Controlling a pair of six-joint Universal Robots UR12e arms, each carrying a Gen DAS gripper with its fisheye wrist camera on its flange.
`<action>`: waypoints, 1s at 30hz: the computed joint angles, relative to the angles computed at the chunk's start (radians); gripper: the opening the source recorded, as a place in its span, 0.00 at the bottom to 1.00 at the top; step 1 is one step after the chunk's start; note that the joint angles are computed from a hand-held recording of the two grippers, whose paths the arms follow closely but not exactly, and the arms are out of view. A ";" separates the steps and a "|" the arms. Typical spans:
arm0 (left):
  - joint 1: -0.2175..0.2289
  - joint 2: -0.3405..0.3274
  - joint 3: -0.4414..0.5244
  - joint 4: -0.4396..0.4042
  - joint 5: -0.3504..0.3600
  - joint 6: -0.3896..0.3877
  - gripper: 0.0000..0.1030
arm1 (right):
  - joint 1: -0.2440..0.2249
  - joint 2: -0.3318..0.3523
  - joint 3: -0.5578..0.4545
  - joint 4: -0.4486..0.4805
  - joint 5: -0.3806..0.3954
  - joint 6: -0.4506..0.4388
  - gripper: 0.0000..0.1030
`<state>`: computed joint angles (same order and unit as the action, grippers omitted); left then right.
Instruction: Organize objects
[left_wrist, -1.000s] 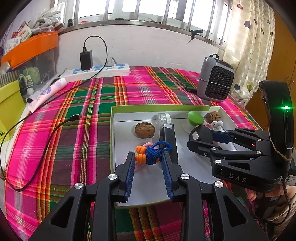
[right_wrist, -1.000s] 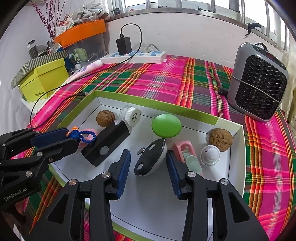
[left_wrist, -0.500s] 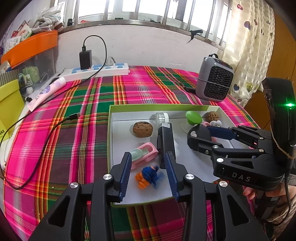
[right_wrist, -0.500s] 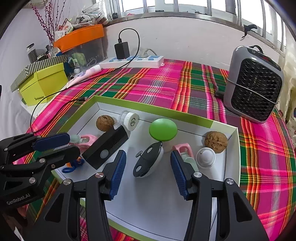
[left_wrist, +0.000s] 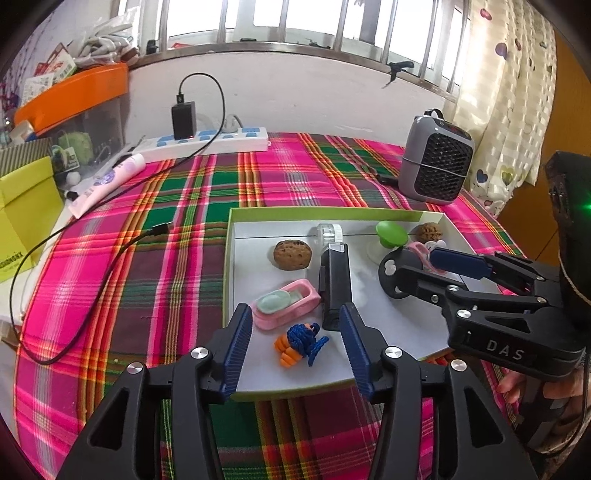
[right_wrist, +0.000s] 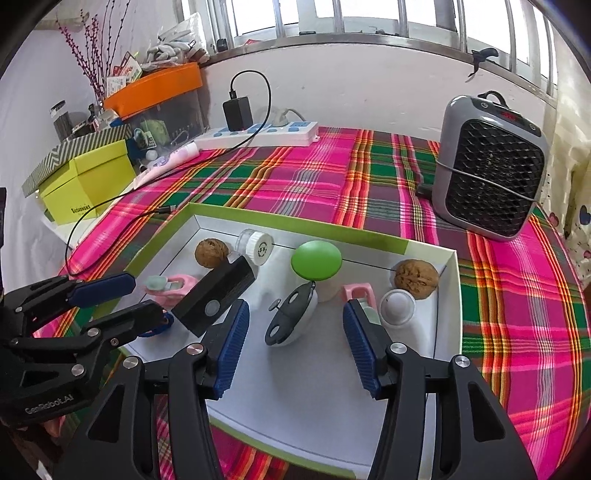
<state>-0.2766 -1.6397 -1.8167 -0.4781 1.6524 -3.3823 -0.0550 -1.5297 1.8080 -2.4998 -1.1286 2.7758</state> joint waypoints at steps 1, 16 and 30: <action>-0.002 0.002 -0.001 -0.001 0.009 -0.007 0.47 | -0.001 -0.004 0.004 -0.004 0.000 0.001 0.52; -0.049 0.047 -0.041 0.035 0.112 -0.039 0.47 | -0.040 -0.100 0.087 -0.064 0.023 0.054 0.52; -0.104 0.080 -0.093 0.001 0.153 -0.079 0.47 | -0.060 -0.190 0.171 -0.036 -0.041 0.051 0.52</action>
